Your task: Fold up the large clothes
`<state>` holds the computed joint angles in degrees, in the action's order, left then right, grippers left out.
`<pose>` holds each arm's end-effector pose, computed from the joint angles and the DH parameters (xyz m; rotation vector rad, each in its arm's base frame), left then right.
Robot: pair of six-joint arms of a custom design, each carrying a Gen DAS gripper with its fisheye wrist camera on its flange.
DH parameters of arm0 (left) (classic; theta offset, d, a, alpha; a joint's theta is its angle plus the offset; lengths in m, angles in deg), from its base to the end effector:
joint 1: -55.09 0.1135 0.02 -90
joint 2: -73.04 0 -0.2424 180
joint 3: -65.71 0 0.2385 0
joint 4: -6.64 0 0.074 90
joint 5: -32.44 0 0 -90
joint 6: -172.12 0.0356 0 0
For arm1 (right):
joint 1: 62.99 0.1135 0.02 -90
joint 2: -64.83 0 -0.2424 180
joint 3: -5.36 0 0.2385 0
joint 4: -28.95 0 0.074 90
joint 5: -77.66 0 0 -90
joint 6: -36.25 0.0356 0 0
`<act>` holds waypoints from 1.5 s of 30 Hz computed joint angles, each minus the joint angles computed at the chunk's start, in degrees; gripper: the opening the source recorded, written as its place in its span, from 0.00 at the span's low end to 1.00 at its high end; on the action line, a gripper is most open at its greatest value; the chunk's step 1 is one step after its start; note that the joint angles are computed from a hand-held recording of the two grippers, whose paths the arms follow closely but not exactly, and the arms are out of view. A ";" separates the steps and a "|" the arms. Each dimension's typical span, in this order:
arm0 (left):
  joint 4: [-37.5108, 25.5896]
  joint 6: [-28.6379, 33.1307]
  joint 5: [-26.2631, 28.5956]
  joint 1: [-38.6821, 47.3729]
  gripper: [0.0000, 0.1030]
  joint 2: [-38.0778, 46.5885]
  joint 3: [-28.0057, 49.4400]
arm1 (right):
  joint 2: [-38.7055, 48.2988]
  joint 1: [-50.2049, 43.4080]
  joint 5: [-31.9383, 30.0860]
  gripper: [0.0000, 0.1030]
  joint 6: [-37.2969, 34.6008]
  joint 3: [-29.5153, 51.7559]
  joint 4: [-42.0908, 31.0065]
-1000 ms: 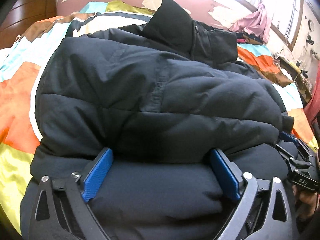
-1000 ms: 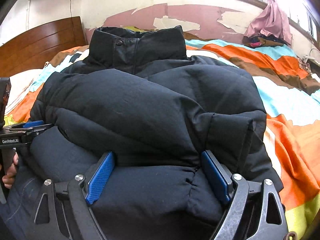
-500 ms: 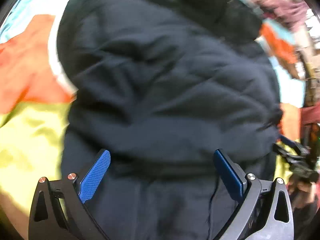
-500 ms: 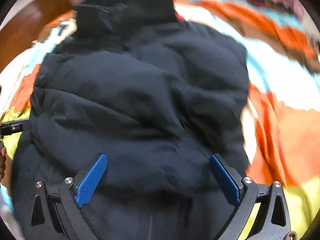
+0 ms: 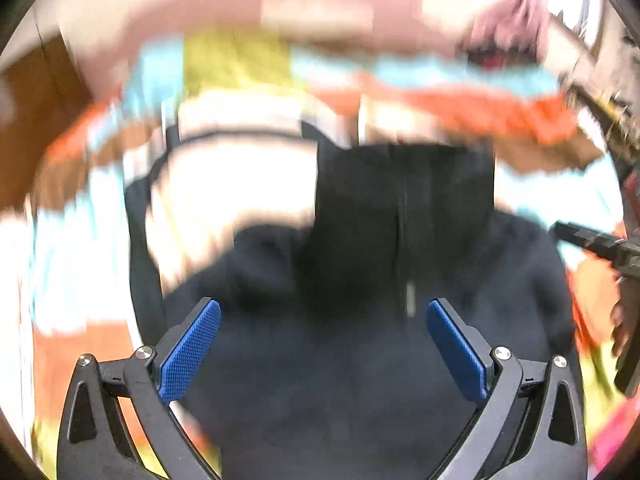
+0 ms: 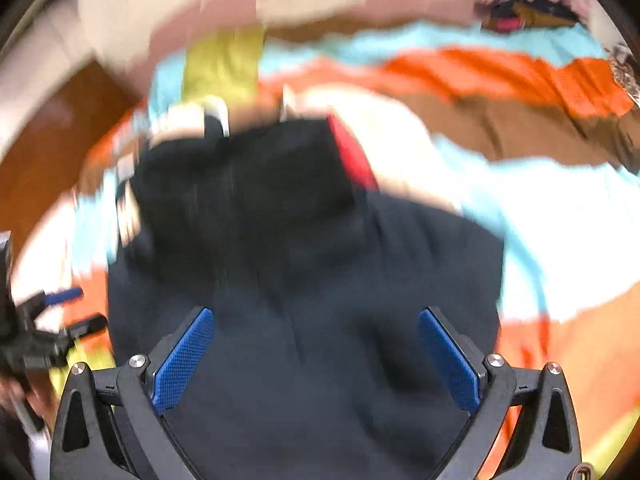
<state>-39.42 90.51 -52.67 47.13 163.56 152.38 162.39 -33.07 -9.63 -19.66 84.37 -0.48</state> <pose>0.3271 -0.0488 0.2561 0.3846 2.4097 -0.1008 0.3054 0.1738 0.1965 0.1117 2.4557 0.4511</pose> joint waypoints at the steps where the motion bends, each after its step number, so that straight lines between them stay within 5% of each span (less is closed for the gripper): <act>1: 2.61 -0.93 -0.63 -0.29 0.98 1.56 1.00 | 2.80 -1.37 -0.50 1.00 -0.86 2.15 2.89; 6: 3.20 -9.07 -6.09 -1.92 0.98 15.00 13.04 | 14.53 -4.44 -0.59 1.00 -1.36 13.06 7.55; 8: 2.75 -8.44 -5.27 0.23 0.98 15.98 14.18 | 19.66 -5.22 0.38 1.00 -0.90 19.09 5.63; 10: 2.51 -9.12 -10.00 -0.65 0.98 18.88 16.77 | 23.10 -5.59 0.88 1.00 0.07 22.58 5.15; 13: 4.39 -7.21 -13.46 -1.15 0.95 18.59 14.88 | 23.34 -5.32 2.62 1.00 1.83 18.35 11.64; 14: 6.95 -6.66 -14.07 -1.46 0.88 17.19 11.89 | 22.47 -5.15 3.00 0.93 2.49 15.89 13.93; 15: 8.99 -6.51 -13.48 -1.33 0.56 16.00 9.70 | 21.91 -5.43 3.06 0.82 3.21 13.81 15.96; 16: 9.28 -6.81 -8.97 -0.18 0.17 15.54 8.67 | 21.32 -5.77 2.24 0.50 3.49 12.12 17.29; 17: 7.65 -7.62 -3.98 0.93 0.05 15.76 9.12 | 20.43 -6.30 0.06 0.30 3.76 10.17 18.79; 20: 9.18 -7.68 -1.58 1.65 0.04 10.16 3.18 | 15.41 -4.12 2.94 0.13 1.29 5.09 19.59; 26: 11.06 -2.22 7.43 6.99 0.03 -13.16 -16.57 | -3.32 4.13 11.24 0.10 -5.46 -13.58 21.94; 29: 6.24 -1.18 14.65 11.95 0.03 -24.37 -23.74 | -13.91 10.05 16.04 0.09 -5.36 -24.05 23.19; 34: -7.33 4.35 24.89 21.08 0.02 -41.62 -30.65 | -27.01 27.74 30.95 0.08 -0.61 -33.67 15.44; 40: -22.63 15.58 35.14 35.50 0.02 -59.16 -38.70 | -23.71 48.16 48.61 0.08 13.58 -37.54 10.79; 45: -29.25 19.93 38.60 42.77 0.02 -68.35 -44.68 | -14.26 55.99 54.60 0.07 27.27 -36.43 8.86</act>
